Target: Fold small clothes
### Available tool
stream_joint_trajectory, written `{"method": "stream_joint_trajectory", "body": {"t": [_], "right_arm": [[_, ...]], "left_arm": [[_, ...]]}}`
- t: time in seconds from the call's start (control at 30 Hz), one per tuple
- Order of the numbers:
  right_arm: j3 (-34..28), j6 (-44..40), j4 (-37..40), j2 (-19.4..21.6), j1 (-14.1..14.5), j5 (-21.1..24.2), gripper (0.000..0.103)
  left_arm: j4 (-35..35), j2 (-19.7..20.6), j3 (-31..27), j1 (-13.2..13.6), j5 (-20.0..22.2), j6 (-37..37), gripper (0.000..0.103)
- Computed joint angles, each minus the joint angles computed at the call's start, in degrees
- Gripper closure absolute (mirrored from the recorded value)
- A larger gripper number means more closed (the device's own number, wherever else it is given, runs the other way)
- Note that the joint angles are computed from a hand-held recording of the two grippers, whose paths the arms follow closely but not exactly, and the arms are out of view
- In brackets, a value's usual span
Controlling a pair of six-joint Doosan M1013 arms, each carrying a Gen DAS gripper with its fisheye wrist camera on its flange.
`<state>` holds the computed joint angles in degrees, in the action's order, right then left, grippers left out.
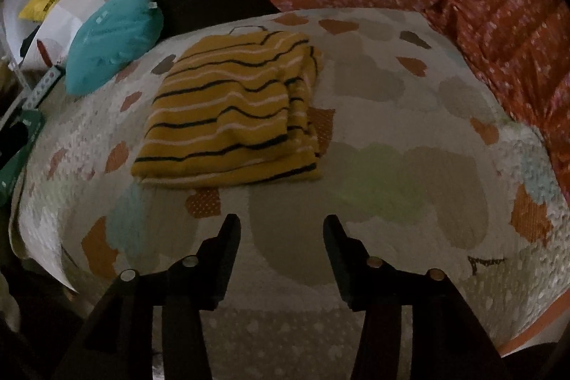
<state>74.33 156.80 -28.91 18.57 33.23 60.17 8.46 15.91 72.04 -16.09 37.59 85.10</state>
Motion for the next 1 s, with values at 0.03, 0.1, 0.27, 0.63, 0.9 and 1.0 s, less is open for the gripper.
{"method": "stream_joint_trajectory", "body": {"t": [0.03, 0.1, 0.27, 0.63, 0.9, 1.0], "right_arm": [[-0.16, -0.13, -0.01, 0.14, 0.02, 0.07, 0.049], [-0.47, -0.59, 0.4, 0.47, -0.15, -0.03, 0.048], [-1.13, -1.39, 2.43, 1.33, -0.9, -0.42, 0.048], [-2.03, -2.0, 5.22, 2.74, -2.11, -0.98, 0.048], [-2.27, -3.13, 6.61, 3.04, -2.64, -1.79, 0.047], [-2.18, -2.66, 6.44, 2.99, -2.74, -1.91, 0.047]], "left_arm": [[-0.1, 0.24, -0.3, 0.0, 0.67, 0.21, 0.0], [-2.19, 0.52, -0.65, 0.22, 1.51, 1.67, 0.0], [-8.56, 2.47, -3.19, 1.04, 6.85, 6.63, 0.0], [-11.14, 5.53, -6.99, 1.17, 14.52, 6.92, 0.0], [-11.2, 6.44, -8.1, 0.97, 16.9, 7.16, 0.0], [-10.81, 6.88, -8.57, 0.82, 18.11, 7.06, 0.0]]}}
